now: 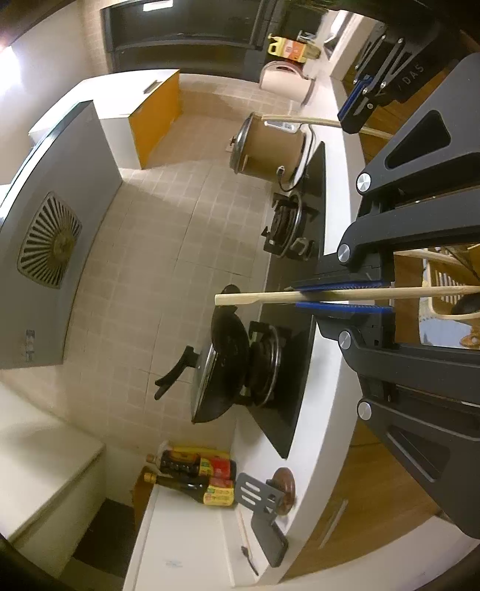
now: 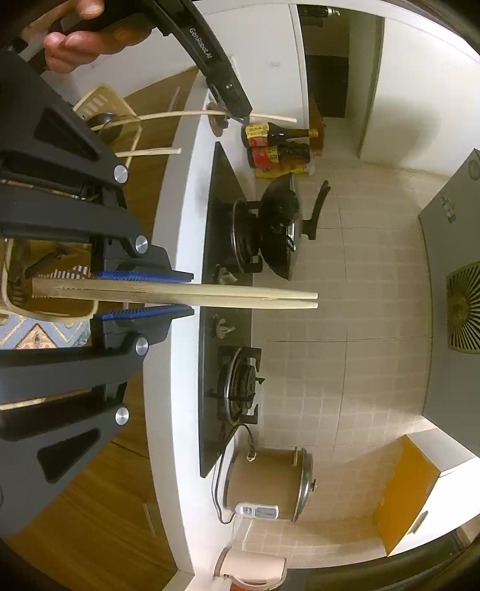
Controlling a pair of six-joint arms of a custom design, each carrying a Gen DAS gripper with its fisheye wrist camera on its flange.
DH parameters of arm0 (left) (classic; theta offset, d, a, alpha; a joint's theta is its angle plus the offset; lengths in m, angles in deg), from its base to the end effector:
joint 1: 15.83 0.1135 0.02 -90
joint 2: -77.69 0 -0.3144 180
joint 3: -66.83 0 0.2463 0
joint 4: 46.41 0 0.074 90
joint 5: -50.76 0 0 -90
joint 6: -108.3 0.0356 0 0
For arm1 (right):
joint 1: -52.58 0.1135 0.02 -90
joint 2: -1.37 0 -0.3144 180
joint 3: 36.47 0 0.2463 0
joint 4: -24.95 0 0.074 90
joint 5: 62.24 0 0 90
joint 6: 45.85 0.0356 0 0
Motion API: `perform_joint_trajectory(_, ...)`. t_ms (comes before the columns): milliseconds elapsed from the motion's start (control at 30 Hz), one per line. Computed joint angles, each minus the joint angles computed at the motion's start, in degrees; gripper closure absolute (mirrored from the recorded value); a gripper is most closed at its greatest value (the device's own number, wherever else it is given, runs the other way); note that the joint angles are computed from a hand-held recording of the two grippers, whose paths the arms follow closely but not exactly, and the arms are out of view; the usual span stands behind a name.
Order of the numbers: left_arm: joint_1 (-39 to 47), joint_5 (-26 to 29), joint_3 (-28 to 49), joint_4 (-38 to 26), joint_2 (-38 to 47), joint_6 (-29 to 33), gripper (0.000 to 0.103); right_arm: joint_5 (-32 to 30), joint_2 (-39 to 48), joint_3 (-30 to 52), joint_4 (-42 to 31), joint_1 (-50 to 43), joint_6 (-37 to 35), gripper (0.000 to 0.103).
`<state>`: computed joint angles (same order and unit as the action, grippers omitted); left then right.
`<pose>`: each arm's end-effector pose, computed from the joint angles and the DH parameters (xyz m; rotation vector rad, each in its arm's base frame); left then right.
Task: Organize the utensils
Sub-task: 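Open both tools to release the chopsticks into the holder, then move both tools down toward the last chopstick and clear spoon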
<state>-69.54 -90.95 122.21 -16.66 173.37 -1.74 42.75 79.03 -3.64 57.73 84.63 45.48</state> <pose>0.2199 -0.2522 0.2495 -0.1500 1.6808 -0.1737 0.2028 0.1161 0.2244 -0.2868 1.7544 0.1880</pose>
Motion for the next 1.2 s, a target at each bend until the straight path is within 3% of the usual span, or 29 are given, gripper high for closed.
perform_joint_trajectory(200,-1.3,0.9,-0.7,-2.6,-0.9,0.0,0.097,-0.8,-3.3,-0.9,-4.1,1.4,-0.1,0.092)
perform_joint_trajectory(367,-3.9,-0.2,-3.2,-7.5,-6.5,-2.9,0.071,-0.5,-12.6,-1.7,-14.4,3.4,0.2,0.088)
perform_joint_trajectory(433,-5.4,-1.0,-4.3,-12.3,-10.2,-6.5,0.066,-0.2,-17.1,-1.9,-19.7,4.1,1.0,0.081)
perform_joint_trajectory(633,-10.9,-2.7,-5.5,-27.8,-20.0,-17.2,0.064,0.9,-34.1,0.5,-41.1,6.2,5.9,0.078)
perform_joint_trajectory(733,-14.5,-4.7,-2.7,-39.4,-23.3,-23.6,0.064,4.1,-39.8,4.2,-52.3,9.8,9.2,0.071)
perform_joint_trajectory(767,-15.4,-4.9,-1.5,-43.0,-23.7,-25.3,0.064,5.3,-41.3,5.5,-56.4,11.5,10.8,0.063)
perform_joint_trajectory(800,-16.4,-5.1,-0.2,-46.8,-24.2,-27.1,0.064,6.7,-42.3,6.5,-59.5,13.4,12.3,0.053)
perform_joint_trajectory(833,-17.8,-5.4,1.3,-51.0,-24.5,-29.3,0.062,6.8,-43.1,7.7,-63.0,14.9,13.9,0.05)
perform_joint_trajectory(900,-20.1,-5.1,3.9,-58.5,-24.1,-33.3,0.061,5.5,-43.1,9.6,-69.4,17.0,16.9,0.049)
perform_joint_trajectory(1000,-22.6,-3.1,6.8,-68.3,-21.8,-39.6,0.061,9.8,-40.8,10.8,-77.4,23.9,24.3,0.049)
perform_joint_trajectory(1200,-26.5,1.7,4.3,-72.5,-19.0,-48.1,0.061,6.1,-40.3,7.5,-82.9,27.4,32.8,0.049)
